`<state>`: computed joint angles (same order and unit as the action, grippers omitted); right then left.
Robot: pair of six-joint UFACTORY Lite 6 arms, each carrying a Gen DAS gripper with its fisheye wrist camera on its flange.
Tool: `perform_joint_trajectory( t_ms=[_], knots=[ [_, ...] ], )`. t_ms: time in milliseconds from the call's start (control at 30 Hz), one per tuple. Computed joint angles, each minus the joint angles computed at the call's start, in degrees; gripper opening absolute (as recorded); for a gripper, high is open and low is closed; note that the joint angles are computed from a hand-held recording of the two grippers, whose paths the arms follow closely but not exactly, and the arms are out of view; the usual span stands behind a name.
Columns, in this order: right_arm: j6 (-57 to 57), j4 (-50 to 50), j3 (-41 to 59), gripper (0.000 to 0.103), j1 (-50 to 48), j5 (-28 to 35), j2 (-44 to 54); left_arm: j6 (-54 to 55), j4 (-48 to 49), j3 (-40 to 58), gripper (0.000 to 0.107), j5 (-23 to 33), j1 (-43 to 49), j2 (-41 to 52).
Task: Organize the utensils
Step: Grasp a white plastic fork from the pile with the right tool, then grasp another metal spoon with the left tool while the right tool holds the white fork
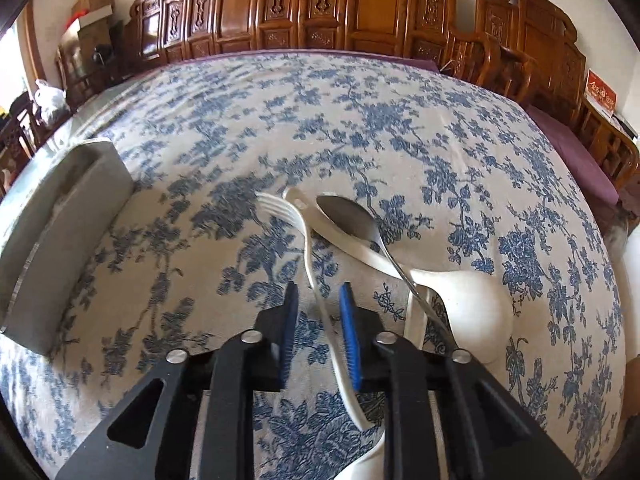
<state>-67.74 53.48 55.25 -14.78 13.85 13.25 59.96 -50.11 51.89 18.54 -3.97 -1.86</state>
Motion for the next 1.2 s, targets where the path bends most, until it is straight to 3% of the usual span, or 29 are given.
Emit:
perform_joint_trajectory(
  t_ms=[100, 333, 500, 633, 800, 967, 1100, 1200],
  knots=[
    [-1.09, 0.15, -0.27, 0.004, 0.06, 1.36, -0.35, -0.36, 0.11, -0.27, 0.072, -0.17, -0.09, -0.04],
    [-7.37, 5.22, -5.17, 0.004, -1.05, 5.49, -6.91, -3.37, 1.99, -1.14, 0.072, -0.67, -1.38, -1.10],
    [-11.88, 8.52, -10.16, 0.004, -7.41, 10.91, -16.97, -6.83, 4.36, -3.06, 0.072, -1.79, -3.92, -4.04],
    [-16.04, 10.34, -11.43, 0.004, -13.83, 11.35, -19.00, -12.81, 8.36, -3.74, 0.072, -3.37, -7.39, -4.50],
    [-23.83, 13.07, -9.63, 0.004, -22.99, 11.23, -13.98, -23.81, 17.46, -3.24, 0.072, -5.13, -12.75, -4.80],
    [-29.32, 16.42, -5.22, 0.004, -27.70, 10.52, -6.86, -43.96, 35.02, 0.32, 0.072, -6.52, -19.11, -1.13],
    [-30.27, 17.17, -1.98, 0.004, -29.87, 11.83, -3.32, -52.06, 39.02, 5.09, 0.072, -6.70, -23.59, 5.18],
    [-28.46, 16.05, 1.13, 0.004, -31.06, 13.90, -0.65, -67.87, 54.04, 9.18, 0.072, -7.07, -27.83, 10.27]
  ],
)
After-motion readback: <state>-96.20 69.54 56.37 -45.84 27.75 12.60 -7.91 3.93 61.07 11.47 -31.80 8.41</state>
